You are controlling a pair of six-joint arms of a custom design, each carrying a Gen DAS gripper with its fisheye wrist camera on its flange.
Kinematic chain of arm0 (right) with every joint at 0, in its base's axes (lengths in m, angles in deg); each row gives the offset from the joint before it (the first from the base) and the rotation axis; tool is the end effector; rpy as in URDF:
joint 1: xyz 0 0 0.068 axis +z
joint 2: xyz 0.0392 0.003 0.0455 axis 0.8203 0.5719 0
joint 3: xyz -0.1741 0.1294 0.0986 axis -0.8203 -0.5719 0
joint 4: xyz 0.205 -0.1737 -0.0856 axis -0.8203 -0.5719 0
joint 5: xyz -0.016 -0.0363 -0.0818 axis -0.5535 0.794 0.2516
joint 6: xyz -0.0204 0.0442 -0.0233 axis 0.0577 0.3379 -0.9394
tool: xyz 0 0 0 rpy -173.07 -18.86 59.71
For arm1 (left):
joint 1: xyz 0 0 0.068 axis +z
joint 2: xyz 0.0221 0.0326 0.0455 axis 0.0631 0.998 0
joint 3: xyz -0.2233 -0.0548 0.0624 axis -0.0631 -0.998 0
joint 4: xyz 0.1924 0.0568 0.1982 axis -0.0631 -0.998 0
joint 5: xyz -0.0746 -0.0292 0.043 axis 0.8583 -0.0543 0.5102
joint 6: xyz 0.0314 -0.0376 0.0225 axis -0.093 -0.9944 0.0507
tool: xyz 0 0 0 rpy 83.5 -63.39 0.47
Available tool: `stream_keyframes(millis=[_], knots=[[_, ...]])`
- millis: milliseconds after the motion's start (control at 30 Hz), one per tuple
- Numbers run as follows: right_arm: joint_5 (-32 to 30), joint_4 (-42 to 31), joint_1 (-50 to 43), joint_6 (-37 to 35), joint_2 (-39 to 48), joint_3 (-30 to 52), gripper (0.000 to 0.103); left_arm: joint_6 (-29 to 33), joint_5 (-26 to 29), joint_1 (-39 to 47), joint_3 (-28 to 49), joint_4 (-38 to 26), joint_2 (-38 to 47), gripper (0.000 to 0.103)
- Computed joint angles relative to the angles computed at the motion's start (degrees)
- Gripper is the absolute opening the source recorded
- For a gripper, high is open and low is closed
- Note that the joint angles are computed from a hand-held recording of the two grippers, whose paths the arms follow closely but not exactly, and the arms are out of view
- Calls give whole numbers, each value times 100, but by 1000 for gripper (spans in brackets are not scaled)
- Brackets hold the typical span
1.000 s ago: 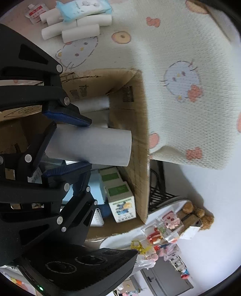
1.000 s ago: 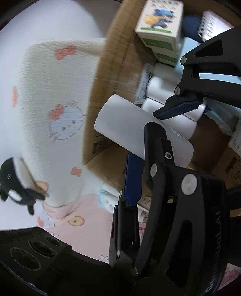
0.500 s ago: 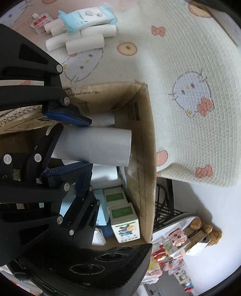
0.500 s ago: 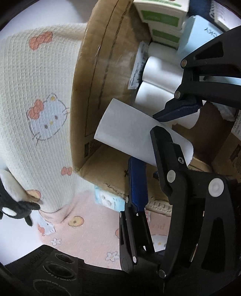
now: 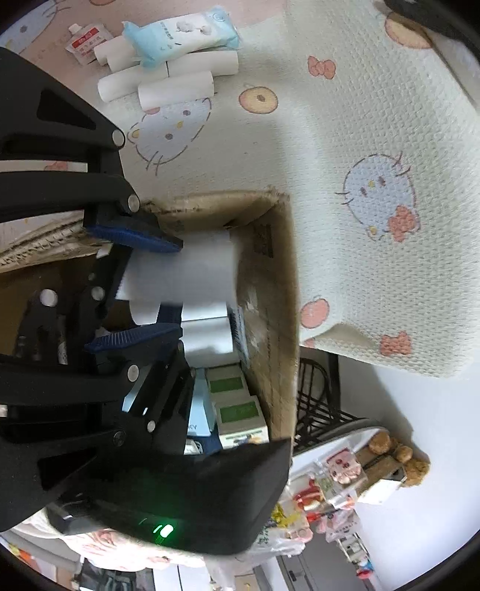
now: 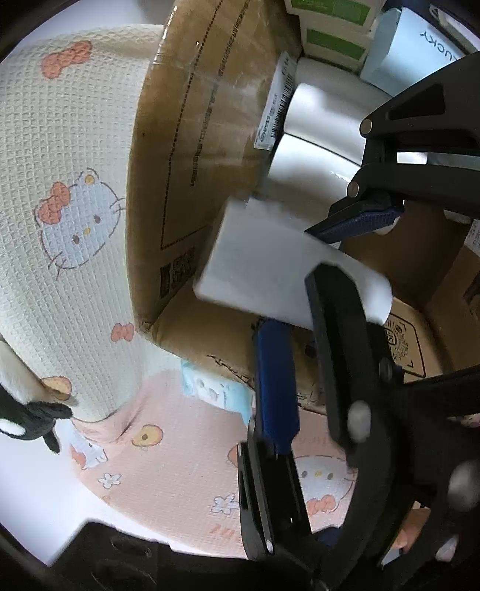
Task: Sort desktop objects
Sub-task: 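Open the left gripper to release the tube in the box, then open the right gripper and let go of the standing tube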
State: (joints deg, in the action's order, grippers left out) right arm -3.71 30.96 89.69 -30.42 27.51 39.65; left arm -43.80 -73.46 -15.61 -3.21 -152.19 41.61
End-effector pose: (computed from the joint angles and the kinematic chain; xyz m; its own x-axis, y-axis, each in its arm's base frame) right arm 0.1640 0.1261 0.1721 -0.9626 -0.0533 -0.2656 -0.1794 0.8599 0.4779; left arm 0.1829 -0.0722 0.2080 -0.9715 0.1423 -0.1898 0.1898 0.9462 -0.2622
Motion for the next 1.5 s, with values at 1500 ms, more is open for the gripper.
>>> stream_keyframes(millis=[1500], knots=[[2008,-2017,376,-91,-355,996,46,388,-1230,-999,-9,-50,-857,40]])
